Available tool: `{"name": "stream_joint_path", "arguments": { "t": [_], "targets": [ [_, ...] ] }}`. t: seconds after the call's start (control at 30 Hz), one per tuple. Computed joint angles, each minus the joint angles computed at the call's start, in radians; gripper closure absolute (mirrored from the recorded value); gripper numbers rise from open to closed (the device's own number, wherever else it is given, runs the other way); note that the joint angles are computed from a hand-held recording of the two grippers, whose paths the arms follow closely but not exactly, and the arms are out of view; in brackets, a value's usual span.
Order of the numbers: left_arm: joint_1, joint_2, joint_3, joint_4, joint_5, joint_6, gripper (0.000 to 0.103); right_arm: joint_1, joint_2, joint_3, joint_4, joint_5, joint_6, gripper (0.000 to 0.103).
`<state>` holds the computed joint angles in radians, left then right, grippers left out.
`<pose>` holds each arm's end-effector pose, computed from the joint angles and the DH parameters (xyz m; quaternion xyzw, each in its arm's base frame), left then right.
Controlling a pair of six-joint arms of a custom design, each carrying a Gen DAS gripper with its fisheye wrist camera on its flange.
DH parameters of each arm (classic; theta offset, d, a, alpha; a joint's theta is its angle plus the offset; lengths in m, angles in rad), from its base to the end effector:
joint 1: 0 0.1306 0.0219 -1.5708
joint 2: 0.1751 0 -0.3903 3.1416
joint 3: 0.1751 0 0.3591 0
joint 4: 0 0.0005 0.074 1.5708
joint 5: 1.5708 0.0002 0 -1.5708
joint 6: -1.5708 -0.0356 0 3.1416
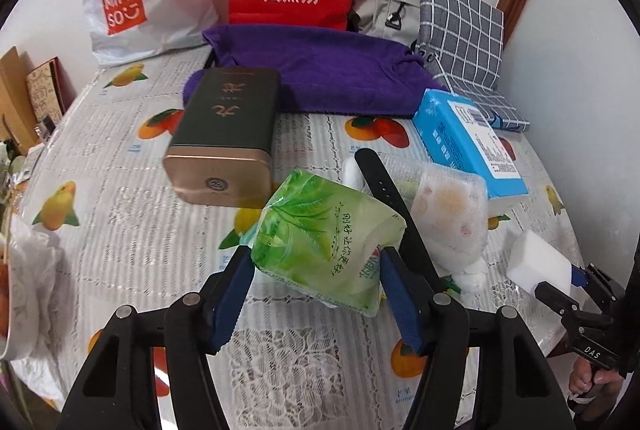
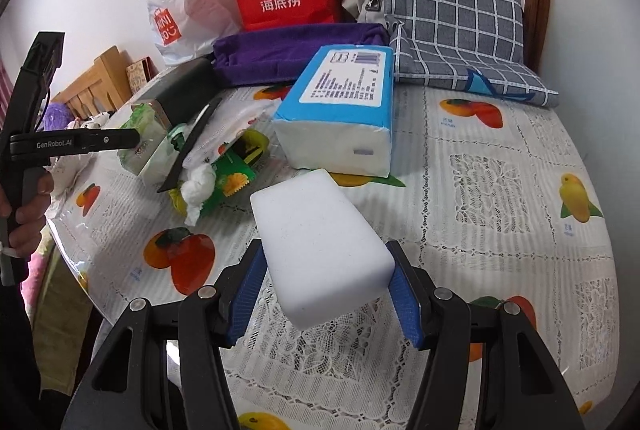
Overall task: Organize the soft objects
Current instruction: 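Carry sponge and wipes pack onto the purple towel and open both tools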
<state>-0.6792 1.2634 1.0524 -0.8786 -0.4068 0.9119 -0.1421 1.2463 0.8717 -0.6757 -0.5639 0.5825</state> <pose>0.2970 -0.2223 0.3476 -0.1582 0.9392 -0.0294 0.3035 0.3487 -0.0312 0.2948 -0.2726 0.8901 0.1638 0.3264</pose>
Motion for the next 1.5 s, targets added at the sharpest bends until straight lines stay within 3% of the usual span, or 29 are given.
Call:
{"name": "stream_joint_path", "arguments": {
  "t": [0.33,0.83,1.27,1.5],
  "targets": [
    [-0.028,-0.039,0.015,-0.036,-0.053,0.041,0.041,-0.016,-0.045,0.034,-0.012,-0.032,-0.042,0.044],
    [0.045,-0.072,0.075,-0.065,-0.069,-0.017,0.041,0.065,-0.026,0.175,-0.002,0.020,-0.178,0.044],
    [0.195,-0.007,0.151,-0.037,0.002,-0.137,0.041,0.196,0.084,0.346,0.042,0.076,-0.291,0.044],
    [0.305,0.084,0.202,0.013,0.090,-0.204,0.041,0.259,0.197,0.458,0.051,0.144,-0.327,0.044]
  ]
}}
